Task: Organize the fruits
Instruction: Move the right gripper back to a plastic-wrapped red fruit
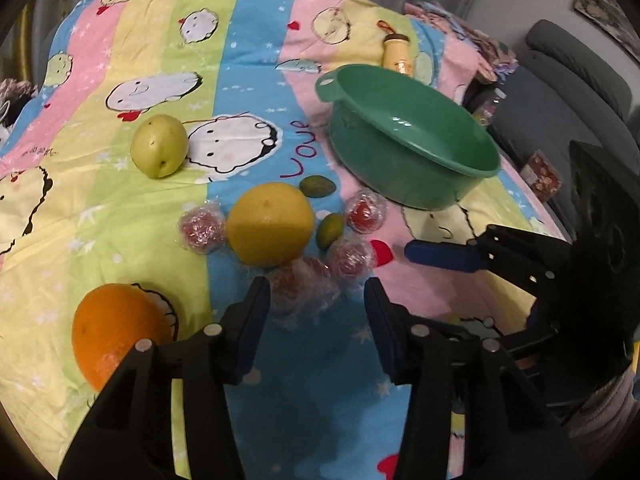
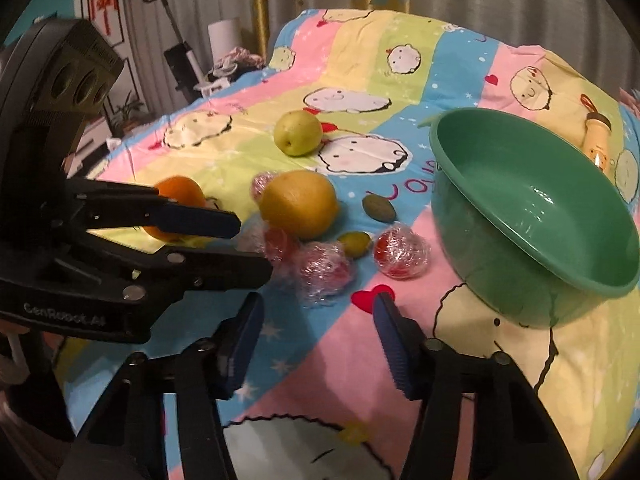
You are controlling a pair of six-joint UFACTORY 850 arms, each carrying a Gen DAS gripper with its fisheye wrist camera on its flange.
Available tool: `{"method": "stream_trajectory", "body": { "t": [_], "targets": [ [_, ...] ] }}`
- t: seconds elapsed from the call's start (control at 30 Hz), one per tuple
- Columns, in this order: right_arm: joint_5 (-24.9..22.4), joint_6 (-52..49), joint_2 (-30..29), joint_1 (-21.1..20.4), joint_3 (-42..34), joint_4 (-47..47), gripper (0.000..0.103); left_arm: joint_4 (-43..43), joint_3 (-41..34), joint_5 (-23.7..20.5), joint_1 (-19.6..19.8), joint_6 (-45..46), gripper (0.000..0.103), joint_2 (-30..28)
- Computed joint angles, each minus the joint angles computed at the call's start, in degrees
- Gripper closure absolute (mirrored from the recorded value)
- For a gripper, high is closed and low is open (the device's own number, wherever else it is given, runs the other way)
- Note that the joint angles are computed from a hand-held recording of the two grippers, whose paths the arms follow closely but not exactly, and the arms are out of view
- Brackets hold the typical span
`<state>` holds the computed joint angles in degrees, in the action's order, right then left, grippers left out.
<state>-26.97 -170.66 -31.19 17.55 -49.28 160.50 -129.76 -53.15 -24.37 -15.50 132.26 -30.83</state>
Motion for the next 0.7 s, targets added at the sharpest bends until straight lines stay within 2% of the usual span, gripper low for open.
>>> {"method": "stream_trajectory", "body": {
  "t": [0.17,0.3,0.37,0.43,0.57,0.7],
  "targets": [
    [0.12,0.80,-0.58,-0.79,-0.73,-2.66,0.049,-3.95,-2.08,3.99,-1.36,1.42,0.055,-1.66],
    [0.09,3.75,-0.93,-1.38,-1.24,-6.54,0.049,-3.83,-3.03,5.02,-1.26,-0.07,0.056,-2.35],
    [0.77,4.18,-1.30,-1.39,-1.98,-8.15,0.049,-2.29,-3.36,4.84,-1.07,-1.48,0.058,-2.69],
    [1.26,5.11,-1.72,-1.42,-2.64,-9.66,0.049,0.52,-3.77,4.81,-0.74,-3.98,0.066,-3.21],
    [1.86,7.87,-2.59,-1.73,-3.89,-12.85,0.049,4.08,-3.35,2.42,0.48,-7.50,0.070,-3.26],
    [1.48,9.96,-2.60,-2.18,-4.44,-15.53,0.049,3.60,-1.63,1.24,1.19,-5.66,0.071,-2.12]
  ]
}}
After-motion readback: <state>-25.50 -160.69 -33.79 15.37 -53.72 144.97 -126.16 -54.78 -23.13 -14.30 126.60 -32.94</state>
